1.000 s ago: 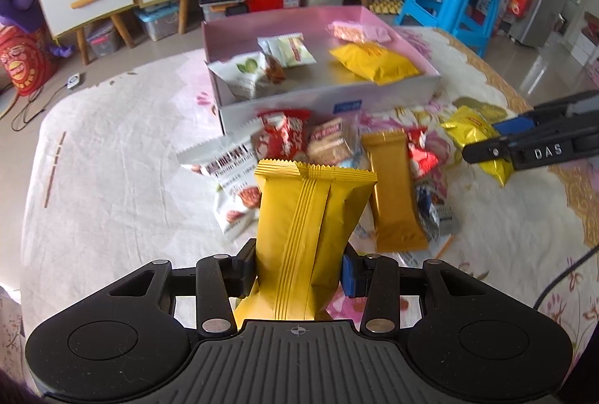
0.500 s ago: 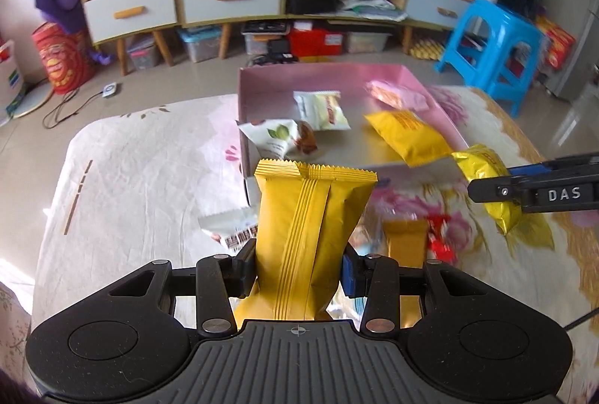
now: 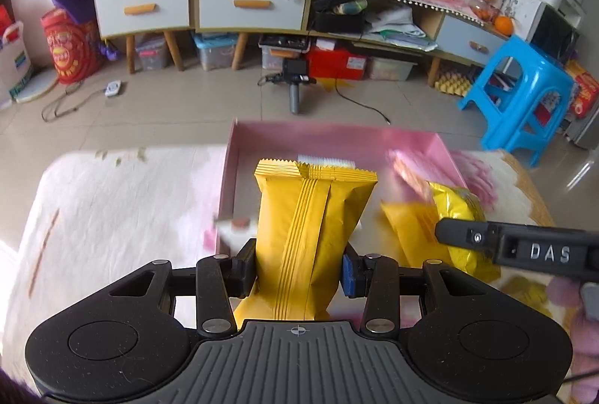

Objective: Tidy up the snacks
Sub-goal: 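Carry the yellow bag with the right tool while the left carries the golden bag into the box, then open the left tool to drop the golden bag while the right releases the yellow bag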

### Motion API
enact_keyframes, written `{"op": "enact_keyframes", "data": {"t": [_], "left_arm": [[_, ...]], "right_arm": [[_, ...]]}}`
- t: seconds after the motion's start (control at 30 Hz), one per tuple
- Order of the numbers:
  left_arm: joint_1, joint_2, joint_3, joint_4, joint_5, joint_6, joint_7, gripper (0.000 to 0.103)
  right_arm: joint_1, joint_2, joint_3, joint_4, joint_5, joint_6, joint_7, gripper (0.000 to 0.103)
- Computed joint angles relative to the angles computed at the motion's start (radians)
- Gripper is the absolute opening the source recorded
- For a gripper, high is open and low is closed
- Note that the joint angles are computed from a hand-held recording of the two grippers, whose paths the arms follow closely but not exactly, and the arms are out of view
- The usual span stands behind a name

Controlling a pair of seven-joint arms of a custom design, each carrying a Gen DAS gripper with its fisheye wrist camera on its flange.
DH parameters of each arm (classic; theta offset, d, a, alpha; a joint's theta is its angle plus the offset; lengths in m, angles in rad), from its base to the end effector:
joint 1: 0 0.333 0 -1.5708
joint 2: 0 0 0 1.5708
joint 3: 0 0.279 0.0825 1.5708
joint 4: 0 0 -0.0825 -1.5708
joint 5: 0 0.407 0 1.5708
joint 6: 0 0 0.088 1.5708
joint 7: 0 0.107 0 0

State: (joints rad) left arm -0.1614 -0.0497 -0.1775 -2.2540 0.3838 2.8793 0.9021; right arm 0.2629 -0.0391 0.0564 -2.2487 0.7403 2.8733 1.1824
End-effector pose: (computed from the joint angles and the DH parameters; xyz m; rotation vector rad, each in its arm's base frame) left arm 0.5384 -0.2131 0.4088 -1.8504 1.8688 -0.7843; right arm 0.5568 0.1441 0.3967 -1.7461 1.6521 -0.2158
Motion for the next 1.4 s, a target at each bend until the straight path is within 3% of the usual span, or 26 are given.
{"op": "enact_keyframes", "data": {"t": [0.23,0.47,0.6,0.7,0.8,1.17,1.4], "left_arm": [[0.005,0.162,0.002,0.183,0.153,-0.051,-0.110,0.040],[-0.024,0.273,0.032,0.303,0.282,-0.094,-0.209,0.040],[-0.029,0.301,0.043,0.327,0.326,-0.074,-0.237,0.040],[-0.044,0.309,0.058,0.339,0.394,-0.061,-0.265,0.045],[-0.055,0.300,0.066,0.336,0.447,-0.058,-0.294,0.062],[-0.031,0.205,0.024,0.240,0.403,-0.062,-0.207,0.080],[-0.020,0.105,0.001,0.137,0.356,-0.061,-0.152,0.081]], "right_arm": [[-0.016,0.106,0.012,0.109,0.250,0.025,-0.210,0.042],[-0.049,0.168,0.030,0.173,0.371,0.031,-0.313,0.042],[-0.071,0.185,0.042,0.198,0.466,0.019,-0.378,0.043],[-0.084,0.186,0.048,0.209,0.571,0.013,-0.457,0.048],[-0.086,0.175,0.044,0.205,0.629,0.011,-0.490,0.065],[-0.060,0.120,0.025,0.148,0.583,0.031,-0.441,0.073],[-0.032,0.037,0.010,0.072,0.466,0.057,-0.351,0.079]]}}
